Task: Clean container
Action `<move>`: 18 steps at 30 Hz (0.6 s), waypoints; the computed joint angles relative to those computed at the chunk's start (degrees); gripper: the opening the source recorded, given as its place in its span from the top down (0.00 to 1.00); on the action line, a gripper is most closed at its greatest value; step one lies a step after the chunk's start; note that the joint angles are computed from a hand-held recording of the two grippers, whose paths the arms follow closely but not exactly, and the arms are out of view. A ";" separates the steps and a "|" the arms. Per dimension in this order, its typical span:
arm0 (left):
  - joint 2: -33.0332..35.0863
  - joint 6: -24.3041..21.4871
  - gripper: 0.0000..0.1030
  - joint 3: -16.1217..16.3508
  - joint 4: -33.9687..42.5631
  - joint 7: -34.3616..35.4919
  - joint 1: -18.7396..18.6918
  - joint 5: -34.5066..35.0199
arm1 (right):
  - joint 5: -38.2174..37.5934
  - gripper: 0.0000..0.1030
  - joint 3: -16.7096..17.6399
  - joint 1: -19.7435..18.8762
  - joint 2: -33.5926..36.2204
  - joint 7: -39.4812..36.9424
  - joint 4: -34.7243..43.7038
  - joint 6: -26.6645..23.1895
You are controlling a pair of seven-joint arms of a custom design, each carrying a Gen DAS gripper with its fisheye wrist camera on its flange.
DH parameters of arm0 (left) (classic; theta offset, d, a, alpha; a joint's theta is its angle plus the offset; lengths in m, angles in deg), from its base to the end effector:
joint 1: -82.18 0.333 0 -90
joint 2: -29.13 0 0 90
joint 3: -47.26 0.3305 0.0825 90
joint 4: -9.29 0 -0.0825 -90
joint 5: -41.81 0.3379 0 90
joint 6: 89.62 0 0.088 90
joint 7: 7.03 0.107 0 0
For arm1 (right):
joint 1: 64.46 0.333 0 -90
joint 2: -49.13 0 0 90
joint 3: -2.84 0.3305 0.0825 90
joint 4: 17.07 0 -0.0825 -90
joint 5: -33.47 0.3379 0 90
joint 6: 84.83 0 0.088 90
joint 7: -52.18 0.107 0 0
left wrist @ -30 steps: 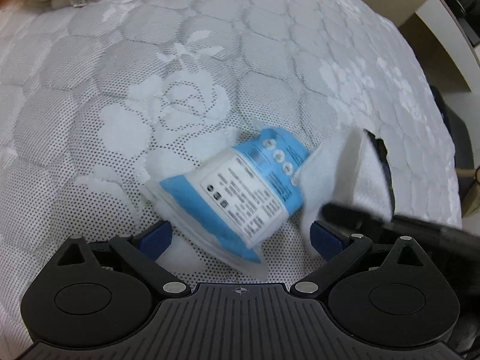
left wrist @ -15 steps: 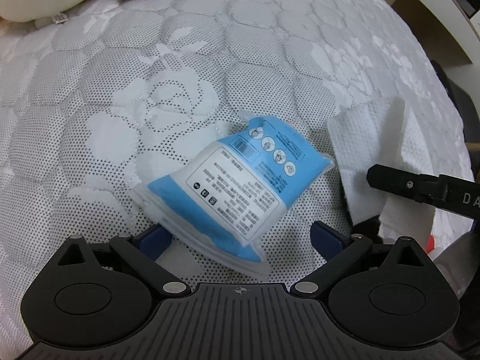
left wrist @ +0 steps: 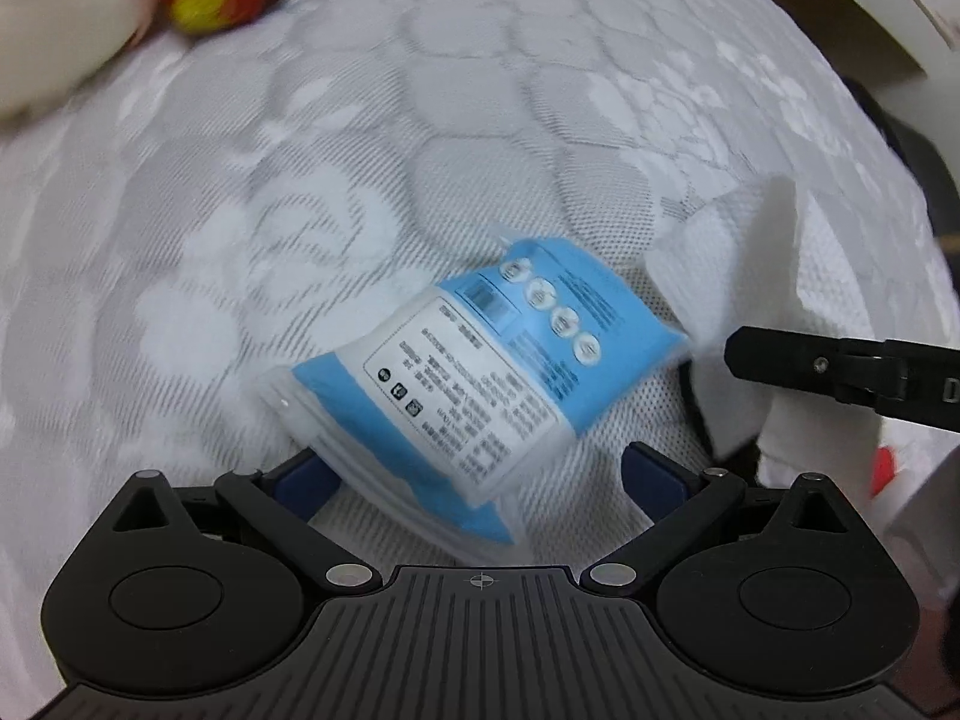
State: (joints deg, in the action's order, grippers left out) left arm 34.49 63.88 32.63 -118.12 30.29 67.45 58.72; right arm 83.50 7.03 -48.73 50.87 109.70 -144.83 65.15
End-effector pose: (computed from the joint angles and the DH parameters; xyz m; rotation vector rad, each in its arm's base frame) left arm 0.4641 -0.2685 0.4174 -2.2320 1.8773 -0.5205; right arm 0.4953 0.1608 0.4339 -1.9498 1.5626 0.1215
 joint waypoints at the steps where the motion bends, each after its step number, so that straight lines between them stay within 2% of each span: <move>1: 0.41 -0.06 0.01 0.14 0.38 0.53 -0.11 1.60 | -0.11 0.77 0.02 0.04 -0.01 0.10 -0.04 0.12; 4: 1.27 2.41 0.01 1.37 -0.05 -1.48 -0.78 10.20 | -0.27 0.77 0.09 0.20 -0.40 0.14 -0.53 0.84; 8: -0.46 7.23 0.01 3.48 -1.16 -10.61 -1.79 29.83 | -0.42 0.75 0.26 0.53 -0.91 -0.30 -1.25 2.31; 11: -0.65 10.70 0.01 3.71 -1.03 -14.06 -1.49 39.56 | -0.50 0.74 0.25 0.66 -1.15 -0.66 -1.54 3.22; 15: -2.63 12.88 0.01 3.24 -2.71 -15.65 -0.19 39.40 | 0.55 0.73 -0.02 0.45 -1.23 -1.56 -1.39 3.17; 16: -4.84 13.15 0.01 3.23 -4.50 -16.80 0.23 38.34 | 0.66 0.73 -0.03 0.43 -1.23 -1.84 -1.37 3.30; 18: -7.31 14.67 0.01 3.40 -6.27 -22.68 1.51 37.92 | 0.91 0.72 0.08 0.52 -1.32 -2.60 -1.50 4.03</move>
State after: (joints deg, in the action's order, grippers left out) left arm 27.18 78.55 36.02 -124.39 7.61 68.95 96.64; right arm 84.41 7.11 -48.21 49.55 107.10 -146.33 69.18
